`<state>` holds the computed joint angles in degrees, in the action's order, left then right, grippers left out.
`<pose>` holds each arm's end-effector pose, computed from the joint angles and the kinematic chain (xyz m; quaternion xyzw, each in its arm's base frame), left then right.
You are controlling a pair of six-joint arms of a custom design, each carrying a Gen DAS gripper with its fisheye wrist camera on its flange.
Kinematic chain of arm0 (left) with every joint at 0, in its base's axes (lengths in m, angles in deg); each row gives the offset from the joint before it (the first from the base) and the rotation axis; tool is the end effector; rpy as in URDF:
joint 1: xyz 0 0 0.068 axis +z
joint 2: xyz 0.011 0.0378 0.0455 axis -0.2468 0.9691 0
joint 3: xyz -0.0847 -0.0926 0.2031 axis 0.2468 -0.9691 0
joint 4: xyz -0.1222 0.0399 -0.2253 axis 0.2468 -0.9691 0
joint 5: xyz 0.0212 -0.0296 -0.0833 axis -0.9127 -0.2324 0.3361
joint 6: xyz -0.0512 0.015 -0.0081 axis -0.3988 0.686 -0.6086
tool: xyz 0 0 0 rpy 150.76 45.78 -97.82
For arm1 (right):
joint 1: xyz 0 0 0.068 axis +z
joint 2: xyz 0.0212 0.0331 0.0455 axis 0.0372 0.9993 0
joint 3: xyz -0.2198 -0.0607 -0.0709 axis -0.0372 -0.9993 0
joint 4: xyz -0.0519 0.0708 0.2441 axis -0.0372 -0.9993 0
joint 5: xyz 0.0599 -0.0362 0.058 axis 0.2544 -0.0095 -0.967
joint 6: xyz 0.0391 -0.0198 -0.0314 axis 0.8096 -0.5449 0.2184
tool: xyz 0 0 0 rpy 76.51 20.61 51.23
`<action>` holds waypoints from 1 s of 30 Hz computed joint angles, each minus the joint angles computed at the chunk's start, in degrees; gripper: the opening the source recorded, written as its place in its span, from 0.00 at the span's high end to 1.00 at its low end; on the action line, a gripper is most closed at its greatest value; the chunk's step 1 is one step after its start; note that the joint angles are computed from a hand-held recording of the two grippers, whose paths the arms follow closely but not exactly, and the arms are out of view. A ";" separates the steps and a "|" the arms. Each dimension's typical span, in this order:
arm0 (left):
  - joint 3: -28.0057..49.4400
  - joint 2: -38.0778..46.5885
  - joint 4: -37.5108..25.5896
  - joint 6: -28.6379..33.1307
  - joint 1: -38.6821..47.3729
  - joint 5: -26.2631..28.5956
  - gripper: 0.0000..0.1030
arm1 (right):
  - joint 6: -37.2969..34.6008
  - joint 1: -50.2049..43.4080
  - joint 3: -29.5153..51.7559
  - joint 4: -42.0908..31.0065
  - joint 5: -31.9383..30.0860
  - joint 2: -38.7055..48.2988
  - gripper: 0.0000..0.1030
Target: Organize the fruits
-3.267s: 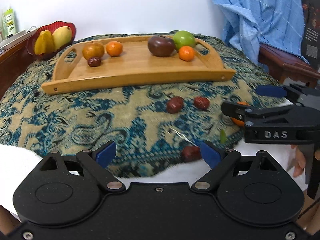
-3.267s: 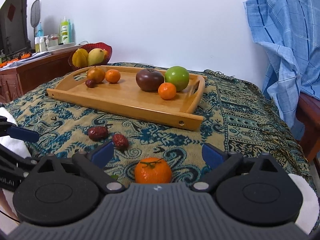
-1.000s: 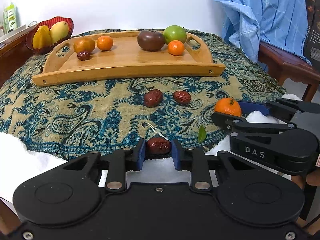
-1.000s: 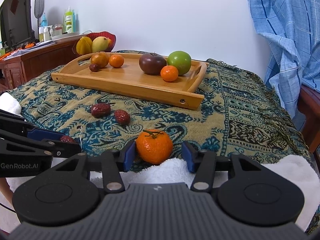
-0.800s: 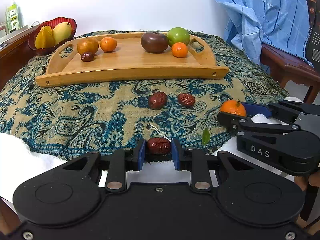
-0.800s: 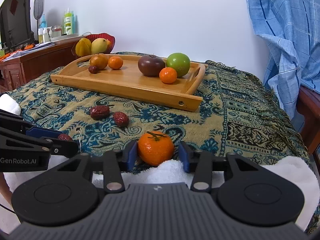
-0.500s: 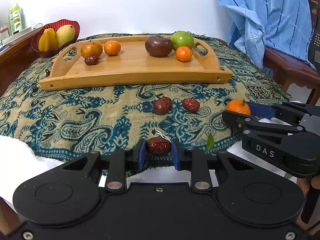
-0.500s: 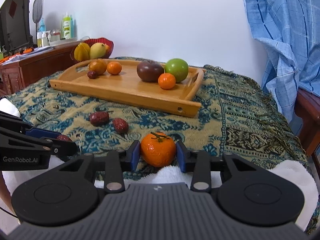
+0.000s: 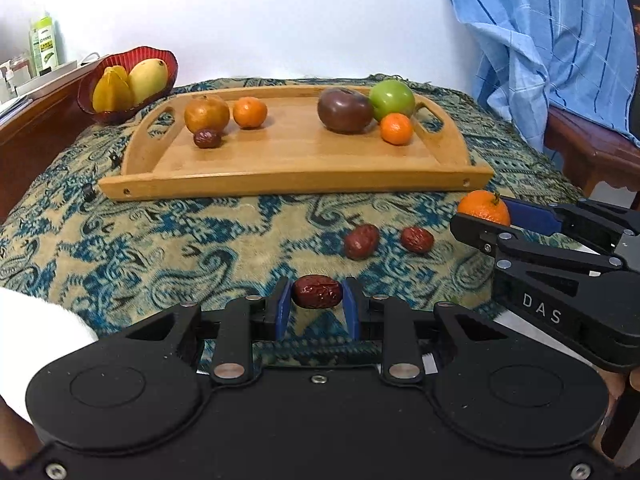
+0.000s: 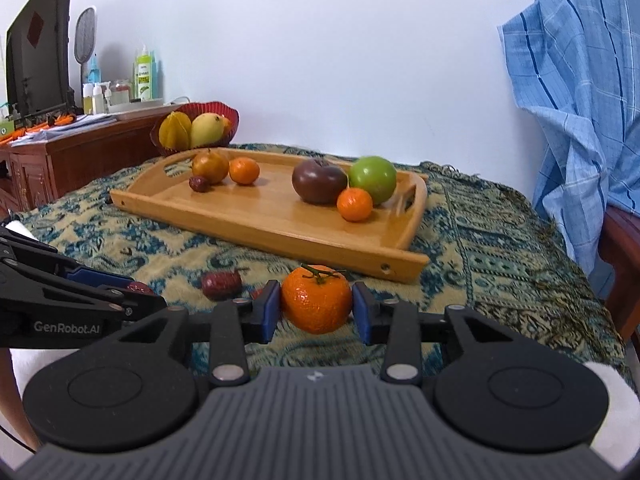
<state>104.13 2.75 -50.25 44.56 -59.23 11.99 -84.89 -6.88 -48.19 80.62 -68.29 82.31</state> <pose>0.1715 -0.1404 0.1722 -0.0889 0.9106 0.0386 0.4018 0.2258 -0.0141 0.1435 -0.2540 0.8150 0.1494 0.4989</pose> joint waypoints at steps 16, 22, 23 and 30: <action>1.64 -2.44 7.67 14.27 14.40 7.85 0.75 | 10.39 10.92 3.23 8.50 9.82 3.71 0.59; 3.81 -0.49 10.49 18.34 19.46 10.69 0.75 | 14.27 13.92 6.11 10.27 13.80 7.43 0.59; 4.24 -0.07 10.87 18.87 20.39 11.29 0.75 | 14.80 14.44 6.68 10.45 14.59 8.18 0.59; 6.89 2.69 13.46 22.07 26.13 16.84 0.75 | 18.36 17.02 9.69 10.88 18.53 11.80 0.59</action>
